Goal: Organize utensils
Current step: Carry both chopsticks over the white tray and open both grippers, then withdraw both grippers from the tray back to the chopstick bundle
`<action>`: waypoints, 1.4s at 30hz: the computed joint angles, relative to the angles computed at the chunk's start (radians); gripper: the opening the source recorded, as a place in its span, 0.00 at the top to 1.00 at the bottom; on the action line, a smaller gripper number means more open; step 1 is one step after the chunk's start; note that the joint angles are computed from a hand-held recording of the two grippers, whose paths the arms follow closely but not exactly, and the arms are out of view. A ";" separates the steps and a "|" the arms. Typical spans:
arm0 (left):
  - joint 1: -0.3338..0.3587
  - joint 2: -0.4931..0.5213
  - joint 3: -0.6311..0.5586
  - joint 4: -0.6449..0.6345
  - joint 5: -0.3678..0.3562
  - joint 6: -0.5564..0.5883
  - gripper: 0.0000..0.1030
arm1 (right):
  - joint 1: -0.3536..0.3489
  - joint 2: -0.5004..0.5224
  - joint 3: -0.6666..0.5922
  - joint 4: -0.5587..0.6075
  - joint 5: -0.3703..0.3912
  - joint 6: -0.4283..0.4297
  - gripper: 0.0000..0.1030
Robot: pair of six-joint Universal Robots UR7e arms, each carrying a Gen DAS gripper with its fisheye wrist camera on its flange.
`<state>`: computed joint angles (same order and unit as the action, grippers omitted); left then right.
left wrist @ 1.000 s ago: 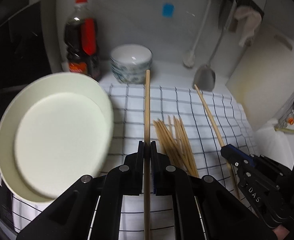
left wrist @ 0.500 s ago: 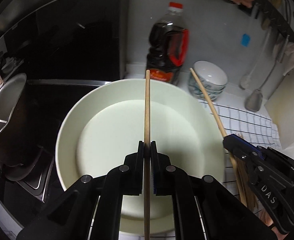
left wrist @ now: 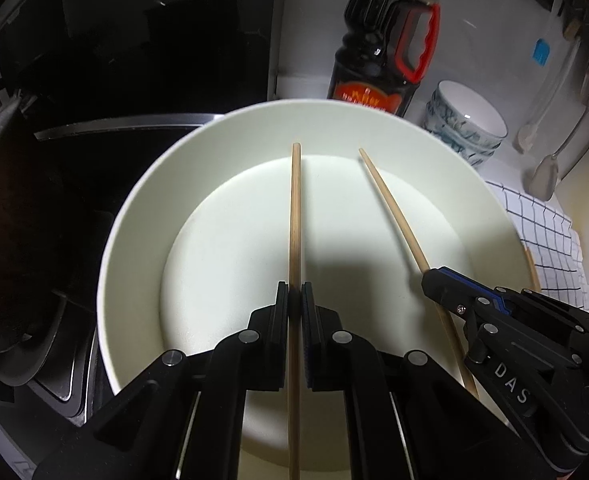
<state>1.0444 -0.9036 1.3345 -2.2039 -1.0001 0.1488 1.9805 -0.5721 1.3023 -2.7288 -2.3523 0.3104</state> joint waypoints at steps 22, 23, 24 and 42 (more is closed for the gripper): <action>0.010 -0.015 0.000 -0.017 0.027 -0.033 0.43 | 0.006 -0.002 0.006 0.027 -0.059 0.031 0.81; 0.008 -0.017 -0.001 -0.015 0.029 -0.036 0.42 | 0.008 -0.005 0.010 0.021 -0.059 0.030 0.79; 0.007 -0.021 0.001 -0.017 0.032 -0.035 0.38 | 0.011 -0.010 0.019 0.009 -0.059 0.028 0.78; -0.048 -0.121 0.085 -0.034 0.102 -0.064 0.16 | 0.072 -0.099 0.150 -0.072 -0.111 0.027 0.53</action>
